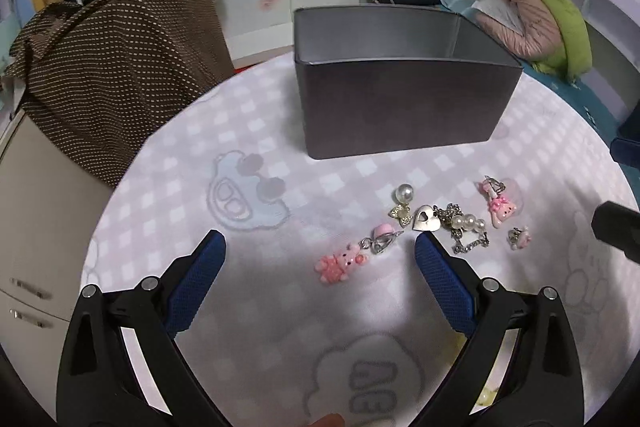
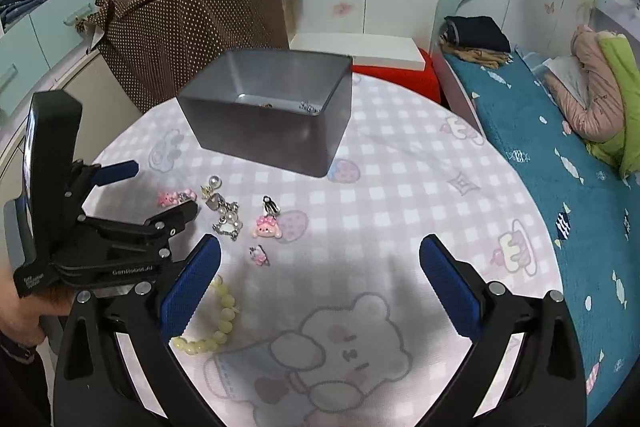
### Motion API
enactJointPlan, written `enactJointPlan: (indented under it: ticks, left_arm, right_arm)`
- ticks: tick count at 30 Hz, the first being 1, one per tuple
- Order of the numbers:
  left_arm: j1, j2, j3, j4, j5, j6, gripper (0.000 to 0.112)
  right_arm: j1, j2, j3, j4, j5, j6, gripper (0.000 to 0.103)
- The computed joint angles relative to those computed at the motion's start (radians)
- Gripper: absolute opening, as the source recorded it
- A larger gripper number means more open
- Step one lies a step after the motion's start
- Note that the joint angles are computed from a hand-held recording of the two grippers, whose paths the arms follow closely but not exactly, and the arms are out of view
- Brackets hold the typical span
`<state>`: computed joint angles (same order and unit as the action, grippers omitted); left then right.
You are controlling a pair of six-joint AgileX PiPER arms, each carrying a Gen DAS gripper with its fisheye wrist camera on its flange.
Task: Organize jewelry
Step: 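Grasp a pink charm with the left gripper while the right grasps another pink charm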
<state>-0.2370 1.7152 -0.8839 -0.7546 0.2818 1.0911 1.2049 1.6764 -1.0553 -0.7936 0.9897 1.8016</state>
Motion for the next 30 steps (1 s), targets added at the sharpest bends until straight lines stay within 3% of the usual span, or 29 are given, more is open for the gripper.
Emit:
enactJointPlan:
  ticks: [2, 4, 10, 12, 14, 17, 19, 22, 24, 30]
  left_arm:
    - [0.007, 0.017, -0.017, -0.011, 0.015, 0.005, 0.093]
    - [0.03, 0.026, -0.028, -0.071, 0.063, 0.059, 0.084]
    - [0.044, 0.01, -0.012, -0.144, 0.086, 0.164, 0.061]
    - [0.046, 0.002, -0.011, -0.14, 0.103, 0.173, 0.046]
    - [0.052, -0.007, -0.01, -0.134, 0.127, 0.166, 0.024]
    - [0.069, -0.01, -0.014, -0.135, 0.162, 0.157, 0.012]
    - [0.082, -0.021, -0.001, -0.149, 0.179, 0.167, 0.012]
    - [0.109, -0.05, 0.037, -0.186, 0.188, 0.199, 0.012]
    - [0.132, -0.062, 0.047, -0.201, 0.2, 0.203, 0.012]
    - [0.196, -0.106, 0.08, -0.234, 0.24, 0.221, 0.012]
  right_arm:
    - [-0.002, 0.002, 0.002, 0.003, -0.006, 0.001, 0.096]
    - [-0.003, 0.003, 0.002, 0.005, -0.008, 0.001, 0.096]
    - [-0.021, 0.017, 0.012, 0.007, -0.061, -0.001, 0.096]
    - [-0.026, 0.028, 0.015, 0.001, -0.088, 0.0, 0.096]
    - [-0.032, 0.039, 0.015, -0.003, -0.107, -0.004, 0.096]
    - [-0.044, 0.062, 0.016, -0.018, -0.146, -0.011, 0.094]
    - [-0.058, 0.07, 0.024, -0.021, -0.18, -0.009, 0.087]
    - [-0.072, 0.084, 0.022, -0.009, -0.2, -0.031, 0.061]
    - [-0.067, 0.094, 0.018, -0.018, -0.194, -0.035, 0.055]
    - [-0.052, 0.098, 0.024, -0.057, -0.214, -0.036, 0.022]
